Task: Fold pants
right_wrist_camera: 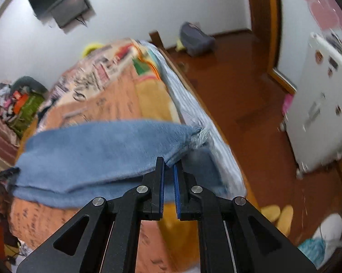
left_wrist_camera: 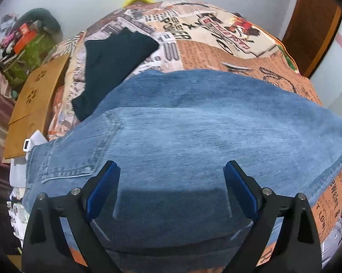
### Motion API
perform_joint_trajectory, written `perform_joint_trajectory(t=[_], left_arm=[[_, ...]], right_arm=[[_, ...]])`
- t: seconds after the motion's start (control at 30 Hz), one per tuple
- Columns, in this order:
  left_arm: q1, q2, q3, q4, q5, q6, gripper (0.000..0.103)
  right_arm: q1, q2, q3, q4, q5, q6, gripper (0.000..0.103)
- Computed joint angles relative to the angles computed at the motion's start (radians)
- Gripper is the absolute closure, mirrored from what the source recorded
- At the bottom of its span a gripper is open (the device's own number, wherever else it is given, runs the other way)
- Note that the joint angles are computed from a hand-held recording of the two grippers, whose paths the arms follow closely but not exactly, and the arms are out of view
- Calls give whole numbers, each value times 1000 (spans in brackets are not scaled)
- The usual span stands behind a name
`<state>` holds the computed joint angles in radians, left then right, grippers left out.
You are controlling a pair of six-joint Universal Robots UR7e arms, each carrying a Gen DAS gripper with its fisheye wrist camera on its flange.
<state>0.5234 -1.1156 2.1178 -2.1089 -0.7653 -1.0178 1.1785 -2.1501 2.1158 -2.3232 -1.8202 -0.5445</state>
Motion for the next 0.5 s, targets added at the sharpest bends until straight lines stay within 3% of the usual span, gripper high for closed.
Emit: perform_joint_trajectory(t=[0.1,0.23,0.37,0.5], left_arm=[[-11,-46,24,31,27,-39,7],[-29,-125,55,106,73,-122,7],[-54,-259,96,241,124,-266,7],[-75,-415,130,447,157,-463,5]], right_arm=[[49,0,13,-27,-127,19,94],[109,-20,-7,15,-100,57,90],[317,41,15,-75,-174,22,75],[482,152,25,-145,-186,-5,61]])
